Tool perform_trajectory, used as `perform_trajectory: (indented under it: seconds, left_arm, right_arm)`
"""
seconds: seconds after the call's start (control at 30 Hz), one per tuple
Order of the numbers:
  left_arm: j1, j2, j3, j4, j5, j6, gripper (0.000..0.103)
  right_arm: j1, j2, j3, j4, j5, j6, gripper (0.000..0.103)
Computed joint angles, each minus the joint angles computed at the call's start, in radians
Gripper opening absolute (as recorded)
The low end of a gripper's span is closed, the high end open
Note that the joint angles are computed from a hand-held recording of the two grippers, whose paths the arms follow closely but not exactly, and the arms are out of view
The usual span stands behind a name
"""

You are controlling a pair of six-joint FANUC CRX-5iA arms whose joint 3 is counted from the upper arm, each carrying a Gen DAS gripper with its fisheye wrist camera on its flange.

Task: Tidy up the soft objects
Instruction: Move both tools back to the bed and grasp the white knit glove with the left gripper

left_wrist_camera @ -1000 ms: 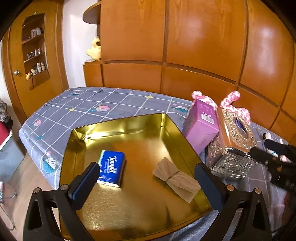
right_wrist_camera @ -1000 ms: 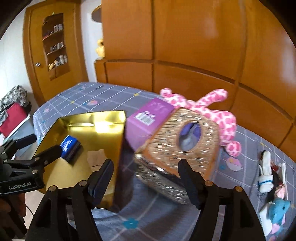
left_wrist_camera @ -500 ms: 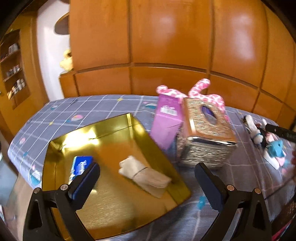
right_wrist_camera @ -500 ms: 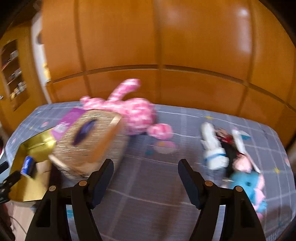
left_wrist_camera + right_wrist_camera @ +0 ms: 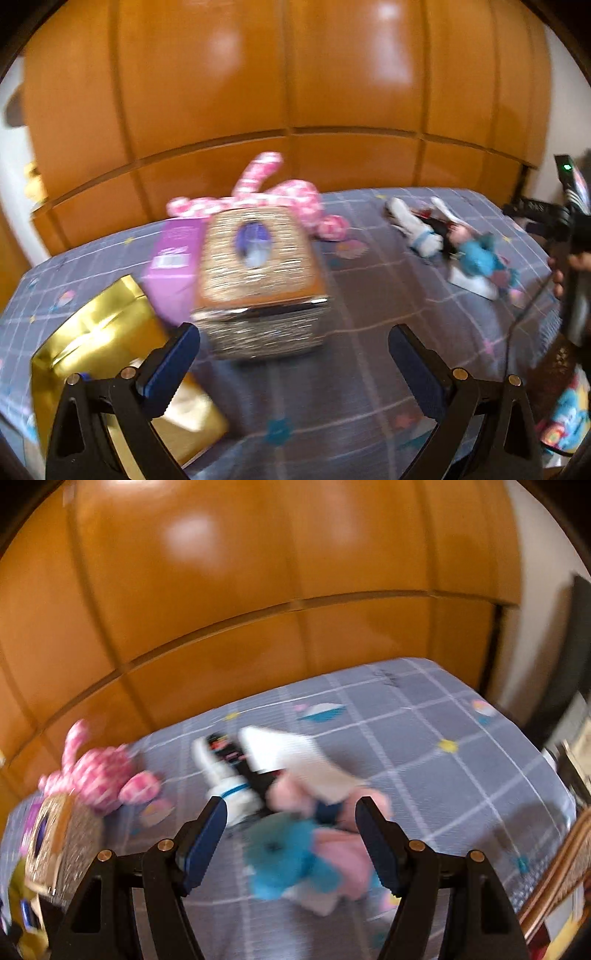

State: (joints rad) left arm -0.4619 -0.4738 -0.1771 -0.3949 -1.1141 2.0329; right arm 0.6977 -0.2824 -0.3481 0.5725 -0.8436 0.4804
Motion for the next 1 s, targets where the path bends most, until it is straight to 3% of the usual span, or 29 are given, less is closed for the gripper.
perform_trajectory:
  seconds: [0.2, 0.3, 0.43, 0.57, 1.0]
  left_arm:
    - [0.001, 0.132, 0.048, 0.117, 0.070, -0.110, 0.102]
    - [0.025, 0.194, 0.070, 0.203, 0.100, -0.160, 0.094]
    - [0.043, 0.298, 0.119, 0.306, 0.126, -0.208, 0.075]
    - [0.054, 0.405, 0.177, 0.388, 0.140, -0.224, 0.063]
    - [0.060, 0.724, 0.439, 0.472, 0.109, -0.181, 0.062]
  right_arm:
    - [-0.087, -0.049, -0.075, 0.008, 0.078, -0.174, 0.074]
    - [-0.110, -0.087, -0.124, 0.044, 0.143, -0.257, 0.074]
    - [-0.121, -0.095, -0.127, 0.015, 0.168, -0.256, 0.074]
    - [-0.122, -0.097, -0.129, 0.014, 0.180, -0.251, 0.074]
    - [-0.128, -0.104, -0.127, -0.050, 0.229, -0.183, 0.074]
